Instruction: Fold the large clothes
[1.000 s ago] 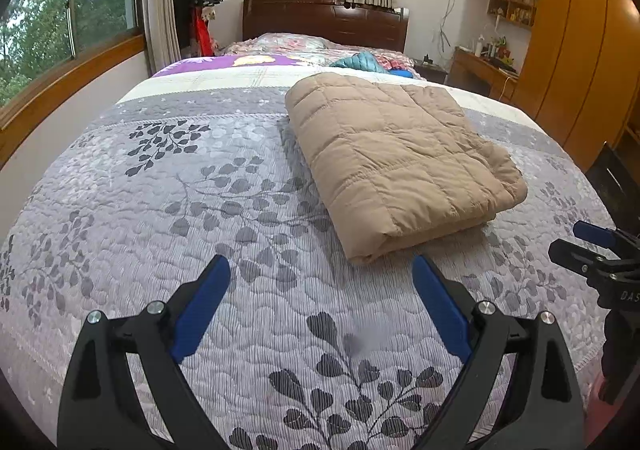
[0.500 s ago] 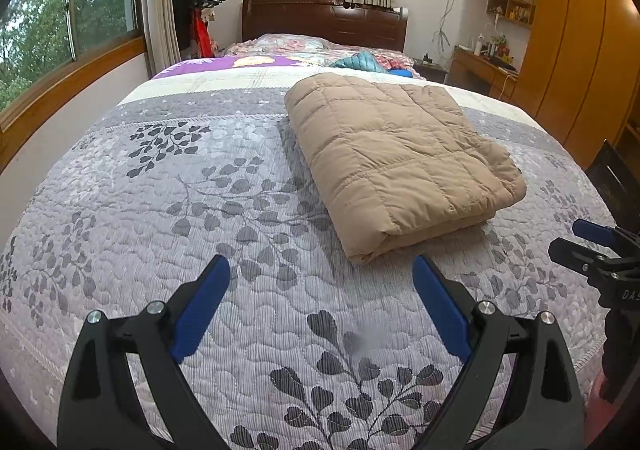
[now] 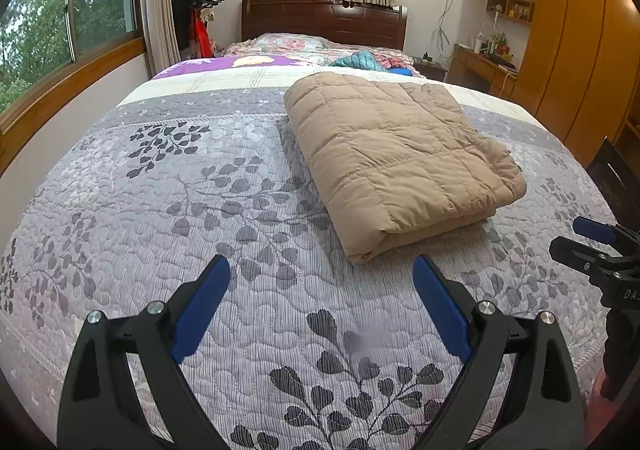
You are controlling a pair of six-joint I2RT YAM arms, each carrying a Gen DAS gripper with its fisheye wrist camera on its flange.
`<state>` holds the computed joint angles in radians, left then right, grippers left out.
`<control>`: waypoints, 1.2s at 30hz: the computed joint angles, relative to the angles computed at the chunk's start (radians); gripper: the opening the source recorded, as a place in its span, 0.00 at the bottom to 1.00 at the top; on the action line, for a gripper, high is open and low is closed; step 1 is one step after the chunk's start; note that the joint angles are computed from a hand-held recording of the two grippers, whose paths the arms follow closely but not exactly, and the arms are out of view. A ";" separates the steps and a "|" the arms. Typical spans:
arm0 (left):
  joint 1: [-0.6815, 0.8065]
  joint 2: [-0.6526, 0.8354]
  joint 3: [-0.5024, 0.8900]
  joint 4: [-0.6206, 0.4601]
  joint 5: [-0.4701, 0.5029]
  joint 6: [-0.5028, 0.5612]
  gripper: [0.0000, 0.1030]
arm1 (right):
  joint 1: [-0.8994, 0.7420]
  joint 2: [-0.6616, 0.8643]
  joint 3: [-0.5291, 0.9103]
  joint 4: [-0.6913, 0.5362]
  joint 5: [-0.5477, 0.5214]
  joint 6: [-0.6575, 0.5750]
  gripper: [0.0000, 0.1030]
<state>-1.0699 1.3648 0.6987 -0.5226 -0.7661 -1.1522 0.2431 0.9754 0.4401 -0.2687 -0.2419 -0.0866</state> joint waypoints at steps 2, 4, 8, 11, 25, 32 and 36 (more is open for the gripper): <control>0.000 0.001 0.000 -0.001 0.002 0.000 0.89 | 0.000 0.000 0.000 0.001 -0.001 -0.001 0.96; 0.001 0.002 0.001 0.000 0.007 0.004 0.89 | 0.002 0.001 -0.001 0.005 0.001 -0.003 0.96; 0.008 0.009 0.003 0.003 0.022 0.011 0.89 | 0.003 0.003 -0.003 0.007 0.000 -0.004 0.96; 0.013 0.011 0.003 0.005 0.026 0.017 0.89 | 0.003 0.005 -0.002 0.008 0.000 -0.004 0.96; 0.006 0.022 0.011 0.000 0.031 0.017 0.89 | -0.006 0.030 0.003 0.018 -0.007 -0.018 0.96; -0.002 0.030 0.020 -0.005 0.027 0.022 0.89 | -0.007 0.039 0.005 0.023 -0.009 -0.023 0.96; -0.001 0.027 0.018 -0.001 0.034 0.020 0.89 | -0.011 0.040 0.005 0.024 -0.013 -0.024 0.96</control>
